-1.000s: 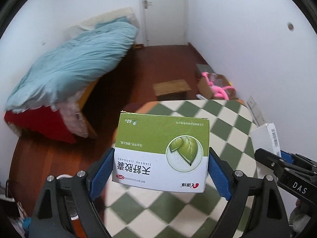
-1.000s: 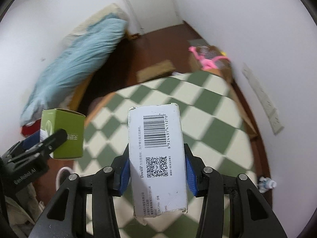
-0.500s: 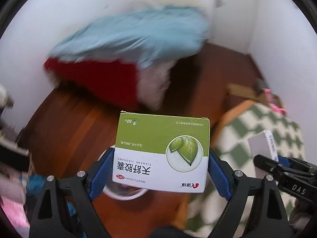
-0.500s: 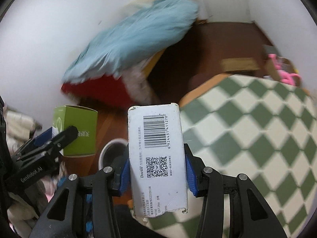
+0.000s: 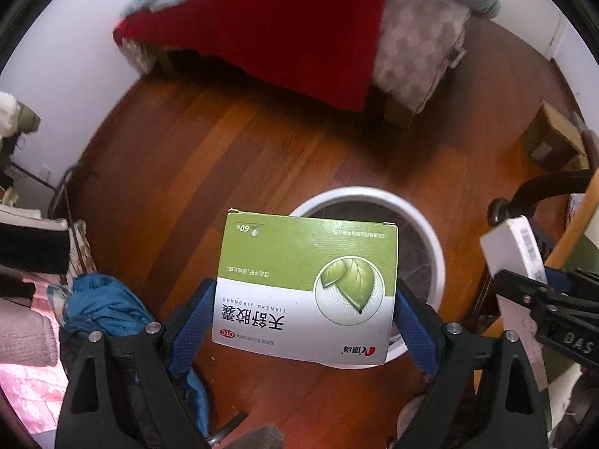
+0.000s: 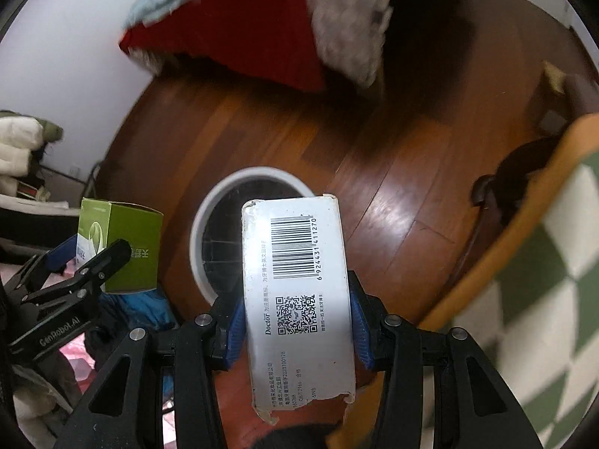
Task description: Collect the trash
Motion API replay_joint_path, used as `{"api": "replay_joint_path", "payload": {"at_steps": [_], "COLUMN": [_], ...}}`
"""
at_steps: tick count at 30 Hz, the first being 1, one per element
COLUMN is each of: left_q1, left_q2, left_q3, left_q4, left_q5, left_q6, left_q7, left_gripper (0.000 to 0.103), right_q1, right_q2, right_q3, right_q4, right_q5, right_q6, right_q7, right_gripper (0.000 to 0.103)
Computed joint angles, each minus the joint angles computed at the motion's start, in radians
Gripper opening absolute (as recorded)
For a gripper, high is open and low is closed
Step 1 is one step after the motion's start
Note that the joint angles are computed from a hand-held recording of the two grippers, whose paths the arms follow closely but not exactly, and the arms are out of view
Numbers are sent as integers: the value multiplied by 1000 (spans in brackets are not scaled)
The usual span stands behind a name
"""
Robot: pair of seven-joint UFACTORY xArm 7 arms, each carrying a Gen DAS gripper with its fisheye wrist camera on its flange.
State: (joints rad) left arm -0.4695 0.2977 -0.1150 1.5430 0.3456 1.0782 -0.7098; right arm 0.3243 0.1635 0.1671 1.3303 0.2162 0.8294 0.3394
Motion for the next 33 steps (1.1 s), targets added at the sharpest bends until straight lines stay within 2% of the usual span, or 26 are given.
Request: {"api": "replay_joint_path", "payload": {"at_steps": [3,5,6,9,10,12,13,18,23,29,33], "left_q1": [26,37,40,44,44,40,41,37,42,43,41], "left_q2": [8,-2,-13,-67,-75,-106,-124,-223,-327,-445,-509], "left_q3": [0,5,8,15,13,10,8,-29,-81,-138,-176], "left_q4": [-11,-24,-37,-86,-89,-111,-130,-196,-247,-263,-245], "left_q5": [-48,-68,-68,-35,-22,15,34,91,74,15,-10], "left_q6": [-11,-7,-8,-1,7,30,32,84,101,125,155], "left_q7": [27,26,15,-34,-50,-96,-115,-219,-267,-296,-306], "left_gripper": [91,98,101,101,101,101,101,101,101,101,101], "right_q1": [19,30,33,23,16,24,19,40,71,60,58], "right_q2": [128,204,239,319,334,360,351,298,157,-79,-223], "right_q3": [7,10,10,17,20,13,17,-9,-19,7,19], "right_q4": [107,179,213,291,305,335,320,284,184,16,-48], "right_q5": [-20,-28,-31,-13,0,-11,-2,-64,-161,-130,-82], "right_q6": [15,33,43,81,86,92,83,92,120,129,161], "right_q7": [8,10,8,-24,-38,-41,-51,-35,5,4,-7], "right_gripper": [49,49,50,54,59,96,101,103,103,103,103]}}
